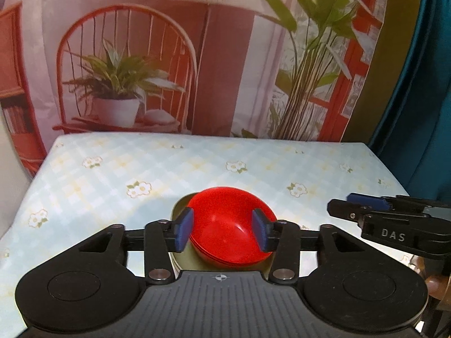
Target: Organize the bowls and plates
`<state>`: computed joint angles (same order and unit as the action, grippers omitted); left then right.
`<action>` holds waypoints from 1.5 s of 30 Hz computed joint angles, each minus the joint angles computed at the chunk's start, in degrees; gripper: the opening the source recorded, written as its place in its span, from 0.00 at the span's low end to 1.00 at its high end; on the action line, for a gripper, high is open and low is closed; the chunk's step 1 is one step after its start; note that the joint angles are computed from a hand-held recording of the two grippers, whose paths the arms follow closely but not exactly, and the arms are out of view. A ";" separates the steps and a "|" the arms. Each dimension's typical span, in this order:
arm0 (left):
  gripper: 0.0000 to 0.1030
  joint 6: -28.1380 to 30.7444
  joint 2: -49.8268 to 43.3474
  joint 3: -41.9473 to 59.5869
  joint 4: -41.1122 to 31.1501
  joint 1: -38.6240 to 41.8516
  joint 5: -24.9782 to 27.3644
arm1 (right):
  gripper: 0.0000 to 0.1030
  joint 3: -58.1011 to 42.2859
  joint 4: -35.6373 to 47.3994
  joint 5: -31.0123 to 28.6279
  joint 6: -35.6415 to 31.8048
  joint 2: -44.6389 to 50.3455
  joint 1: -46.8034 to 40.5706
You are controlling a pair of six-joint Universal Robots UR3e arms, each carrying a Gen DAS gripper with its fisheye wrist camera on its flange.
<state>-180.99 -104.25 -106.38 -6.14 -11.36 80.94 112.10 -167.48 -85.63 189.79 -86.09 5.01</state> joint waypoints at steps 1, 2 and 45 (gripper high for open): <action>0.54 -0.06 0.65 -0.45 0.33 -0.23 0.48 | 0.35 0.69 0.03 -0.09 -0.05 -1.09 -0.13; 0.58 -0.07 1.44 -1.03 0.68 -0.45 0.98 | 0.37 1.50 0.07 -0.16 -0.16 -2.35 -0.26; 1.00 -6.30 34.45 -16.36 -4.27 -22.01 34.16 | 1.00 4.23 22.25 -19.51 6.85 -38.06 16.20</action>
<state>-187.29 -69.80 -122.74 -10.40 -33.38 115.10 116.33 -145.22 -105.15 196.64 -124.15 21.21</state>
